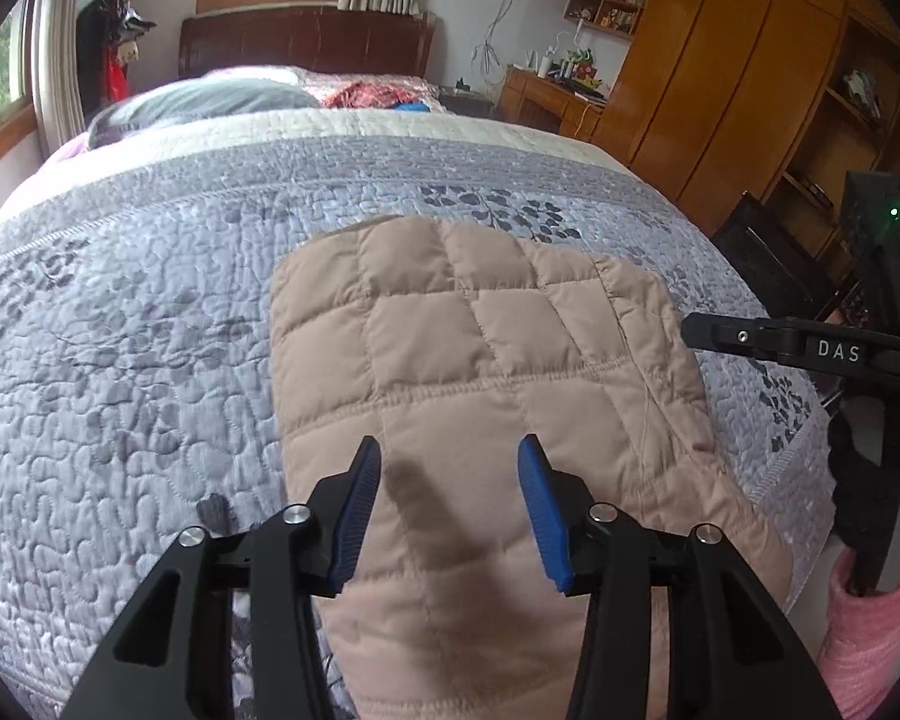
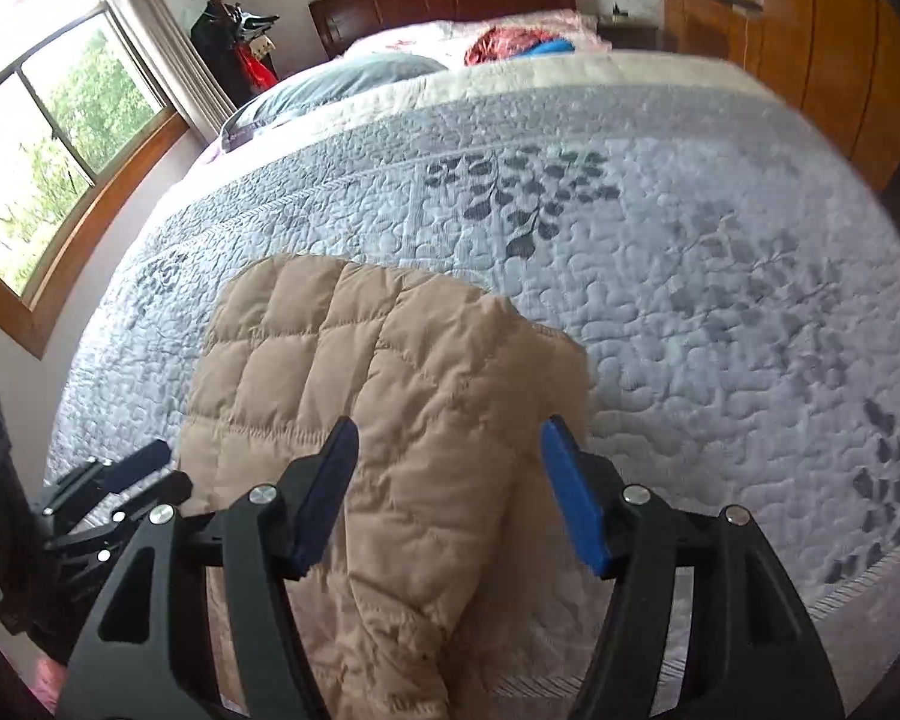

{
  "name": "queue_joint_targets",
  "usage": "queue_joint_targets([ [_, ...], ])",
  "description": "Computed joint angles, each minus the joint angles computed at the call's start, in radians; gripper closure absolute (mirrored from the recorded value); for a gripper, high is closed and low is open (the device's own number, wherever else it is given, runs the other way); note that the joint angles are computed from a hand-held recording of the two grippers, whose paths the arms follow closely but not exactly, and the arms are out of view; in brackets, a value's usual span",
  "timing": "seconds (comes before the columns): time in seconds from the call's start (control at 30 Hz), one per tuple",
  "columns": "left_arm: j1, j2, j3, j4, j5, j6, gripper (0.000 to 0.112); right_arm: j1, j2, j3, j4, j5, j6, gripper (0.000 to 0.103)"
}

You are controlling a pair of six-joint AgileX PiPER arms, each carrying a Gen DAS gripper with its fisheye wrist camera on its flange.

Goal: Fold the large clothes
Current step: 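Lower the coat end and open the right tool, then pinch the coat edge with the right tool while the left tool pinches it too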

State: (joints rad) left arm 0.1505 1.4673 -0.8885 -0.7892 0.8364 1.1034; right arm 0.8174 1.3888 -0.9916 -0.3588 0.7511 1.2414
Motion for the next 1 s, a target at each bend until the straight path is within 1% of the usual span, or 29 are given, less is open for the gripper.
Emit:
queue_joint_targets([
  [0.03, -0.009, 0.021, -0.014, 0.006, 0.0, -0.013, 0.067, -0.028, 0.002, 0.004, 0.047, -0.03, -0.046, 0.048],
  [0.07, -0.019, 0.042, -0.026, 0.006, -0.008, -0.019, 0.067, -0.061, 0.011, 0.007, 0.103, -0.062, -0.105, 0.059],
  [0.1, -0.028, 0.057, -0.032, 0.005, -0.019, -0.013, 0.067, -0.084, 0.022, 0.01, 0.134, -0.078, -0.133, 0.066],
  [0.13, -0.035, 0.065, -0.034, 0.003, -0.029, -0.008, 0.067, -0.08, 0.032, 0.0, 0.127, -0.066, -0.122, 0.075],
  [0.17, -0.04, 0.073, -0.039, 0.0, -0.032, -0.004, 0.067, -0.08, 0.037, 0.001, 0.118, -0.065, -0.117, 0.081],
  [0.23, -0.05, 0.085, -0.045, 0.0, -0.032, 0.006, 0.067, -0.091, 0.032, 0.021, 0.129, -0.086, -0.125, 0.087],
  [0.33, -0.08, 0.124, -0.057, 0.027, -0.047, 0.0, 0.067, -0.111, 0.025, 0.065, 0.155, -0.115, -0.132, 0.088],
  [0.4, -0.115, 0.147, -0.058, 0.057, -0.083, -0.018, 0.067, -0.114, 0.048, 0.085, 0.16, -0.128, -0.127, 0.088],
  [0.47, -0.135, 0.161, -0.054, 0.067, -0.11, -0.017, 0.066, -0.117, 0.079, 0.109, 0.164, -0.158, -0.123, 0.087],
  [0.53, -0.144, 0.177, -0.071, 0.084, -0.11, -0.036, 0.066, -0.118, 0.107, 0.128, 0.164, -0.197, -0.116, 0.087],
  [0.6, -0.143, 0.206, -0.108, 0.102, -0.085, -0.064, 0.066, -0.113, 0.118, 0.125, 0.153, -0.196, -0.097, 0.087],
  [0.67, -0.134, 0.216, -0.136, 0.115, -0.054, -0.088, 0.066, -0.103, 0.108, 0.109, 0.132, -0.166, -0.073, 0.086],
  [0.77, -0.102, 0.179, -0.154, 0.128, 0.002, -0.114, 0.068, -0.059, 0.046, 0.102, 0.064, -0.108, 0.02, 0.083],
  [0.83, -0.048, 0.138, -0.146, 0.089, 0.057, -0.088, 0.068, 0.035, -0.001, 0.078, -0.068, 0.0, 0.159, 0.083],
  [0.9, 0.013, 0.086, -0.115, 0.042, 0.107, -0.031, 0.068, 0.123, -0.029, 0.047, -0.15, 0.091, 0.237, 0.083],
  [0.97, 0.065, 0.033, -0.072, 0.016, 0.156, 0.006, 0.069, 0.22, -0.044, 0.006, -0.198, 0.15, 0.272, 0.083],
  [1.0, 0.089, 0.016, -0.054, 0.005, 0.191, 0.025, 0.069, 0.258, -0.039, -0.011, -0.203, 0.156, 0.272, 0.083],
])
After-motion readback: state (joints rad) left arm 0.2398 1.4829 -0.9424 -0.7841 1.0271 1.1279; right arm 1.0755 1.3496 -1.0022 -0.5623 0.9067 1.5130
